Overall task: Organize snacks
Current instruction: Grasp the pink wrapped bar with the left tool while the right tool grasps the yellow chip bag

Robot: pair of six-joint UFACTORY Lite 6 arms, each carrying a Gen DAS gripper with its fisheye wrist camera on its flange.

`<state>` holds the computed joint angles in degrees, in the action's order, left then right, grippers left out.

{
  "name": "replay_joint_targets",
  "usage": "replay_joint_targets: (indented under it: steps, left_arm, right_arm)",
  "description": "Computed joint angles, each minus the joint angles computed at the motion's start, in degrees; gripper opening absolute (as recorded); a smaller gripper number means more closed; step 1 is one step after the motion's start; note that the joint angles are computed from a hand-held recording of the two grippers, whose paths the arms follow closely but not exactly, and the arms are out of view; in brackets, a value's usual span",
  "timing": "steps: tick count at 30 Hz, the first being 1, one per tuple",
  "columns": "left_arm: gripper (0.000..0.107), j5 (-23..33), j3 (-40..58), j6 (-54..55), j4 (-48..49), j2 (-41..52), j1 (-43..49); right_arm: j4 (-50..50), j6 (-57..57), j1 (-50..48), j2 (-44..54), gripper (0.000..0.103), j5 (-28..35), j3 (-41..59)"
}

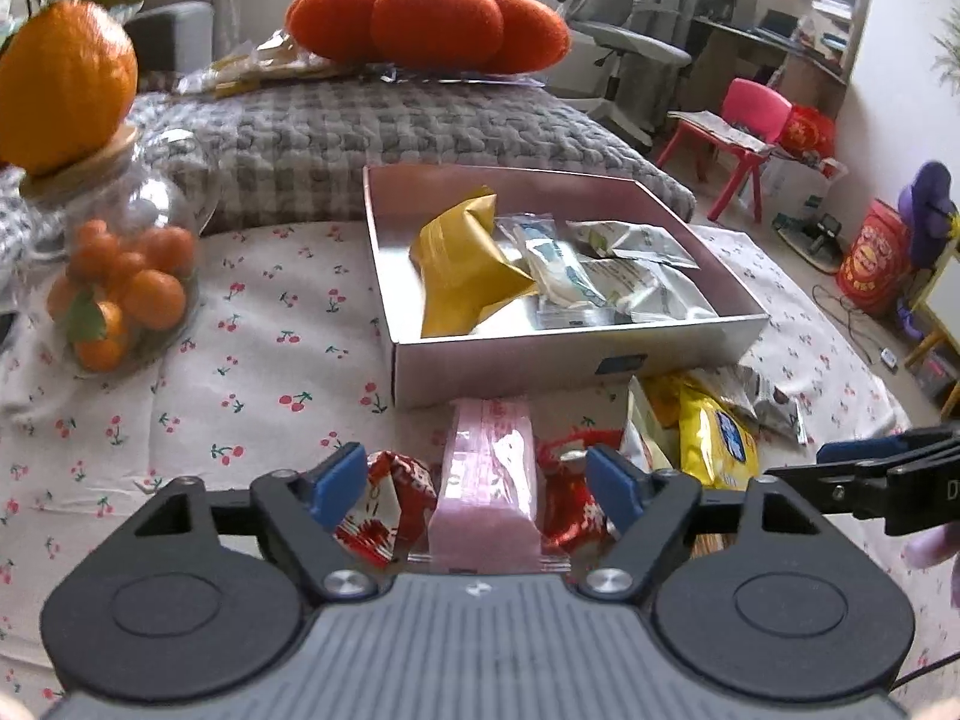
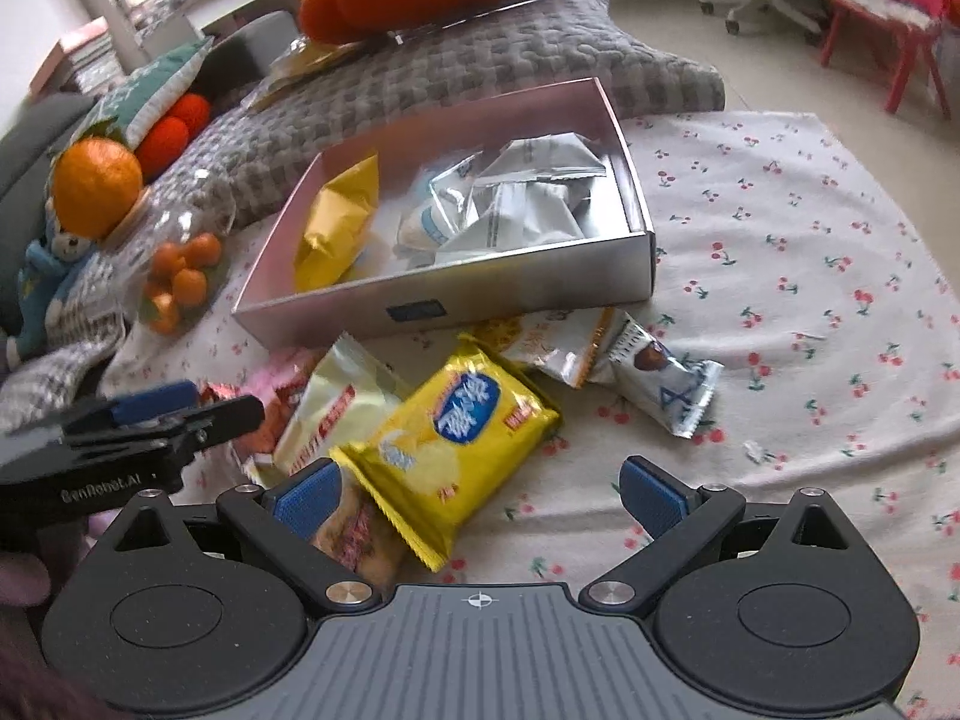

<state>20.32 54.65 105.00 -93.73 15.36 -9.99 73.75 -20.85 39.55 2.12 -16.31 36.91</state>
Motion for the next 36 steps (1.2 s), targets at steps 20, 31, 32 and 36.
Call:
replay_joint_targets:
  steps: [20,31,32,36]
  left_arm:
    - [0.063,0.05,3.38,-15.34,24.65,0.95,1.9]
    - [0.059,2.35,2.62,-8.41,20.83,-0.79,1.03]
    - [0.057,1.59,2.41,-8.29,20.28,-0.74,0.58]
    - [0.05,0.38,1.68,-10.11,21.19,-1.87,-0.13]
  right_arm:
    - [16.93,-19.76,0.49,6.71,0.1,-4.42,3.18]
    - [10.13,-19.95,0.7,4.49,0.092,-2.8,2.26]
    - [9.2,-19.3,0.42,4.6,0.089,-2.11,2.41]
    - [9.83,-20.66,0.73,5.54,0.073,-1.61,3.15]
